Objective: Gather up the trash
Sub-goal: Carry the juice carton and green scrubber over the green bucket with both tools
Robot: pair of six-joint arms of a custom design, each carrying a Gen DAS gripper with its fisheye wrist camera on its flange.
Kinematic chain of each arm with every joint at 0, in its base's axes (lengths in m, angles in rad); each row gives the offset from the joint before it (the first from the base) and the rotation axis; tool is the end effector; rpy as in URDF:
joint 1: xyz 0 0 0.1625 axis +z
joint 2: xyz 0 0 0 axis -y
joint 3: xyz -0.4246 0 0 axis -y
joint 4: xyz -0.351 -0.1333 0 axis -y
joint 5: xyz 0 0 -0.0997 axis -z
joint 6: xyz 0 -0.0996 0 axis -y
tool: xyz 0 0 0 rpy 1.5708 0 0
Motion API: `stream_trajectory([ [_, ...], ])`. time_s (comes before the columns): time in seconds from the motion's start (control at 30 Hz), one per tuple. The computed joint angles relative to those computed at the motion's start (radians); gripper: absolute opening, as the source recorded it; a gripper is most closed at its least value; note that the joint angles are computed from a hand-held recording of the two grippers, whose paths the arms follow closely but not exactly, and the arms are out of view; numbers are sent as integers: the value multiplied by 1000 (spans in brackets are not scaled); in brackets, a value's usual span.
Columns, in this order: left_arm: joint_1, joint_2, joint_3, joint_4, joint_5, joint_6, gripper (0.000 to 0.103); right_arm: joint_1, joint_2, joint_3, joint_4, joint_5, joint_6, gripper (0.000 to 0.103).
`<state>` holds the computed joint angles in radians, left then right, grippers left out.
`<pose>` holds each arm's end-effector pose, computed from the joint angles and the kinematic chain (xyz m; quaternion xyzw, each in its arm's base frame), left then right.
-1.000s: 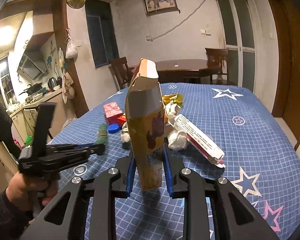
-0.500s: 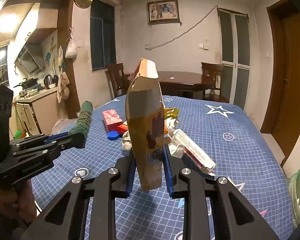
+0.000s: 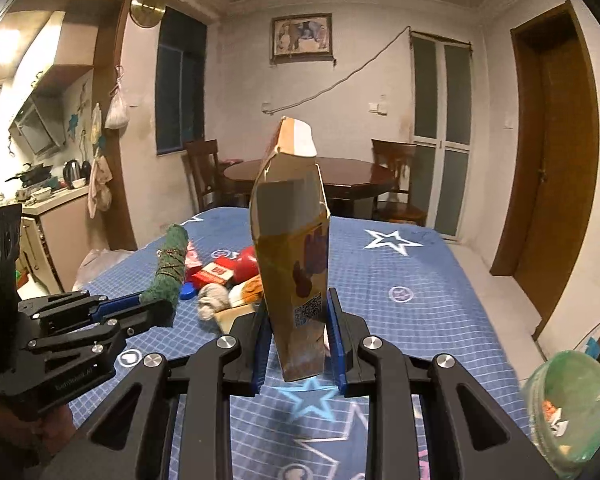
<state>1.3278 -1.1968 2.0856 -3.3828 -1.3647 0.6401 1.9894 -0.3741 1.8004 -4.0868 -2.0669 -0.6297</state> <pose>0.0254 -0.5361 0.3060 0.3392 0.8248 -0.4162 0.1777 0.3100 -0.4855 0.0182 0.3047 -0.7814 0.4775 0.2617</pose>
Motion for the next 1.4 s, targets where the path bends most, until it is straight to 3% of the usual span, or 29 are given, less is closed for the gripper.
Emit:
stream_trajectory([
  [0.5,-118,131,-25,20,-26,24,15,-108,-240,154,-52,-41,-30,26],
  [0.97,-241,325,-142,149,-108,10,15,-313,-543,354,-81,-66,-62,26],
  [1.07,-262,371,-170,177,-121,7,15,-355,-596,378,-61,-76,-57,26],
  [1.3,-297,500,-282,290,-126,-23,15,-519,-731,405,119,-45,39,26],
  [1.4,-305,550,-319,325,-115,-28,15,-580,-742,391,173,-37,55,26],
])
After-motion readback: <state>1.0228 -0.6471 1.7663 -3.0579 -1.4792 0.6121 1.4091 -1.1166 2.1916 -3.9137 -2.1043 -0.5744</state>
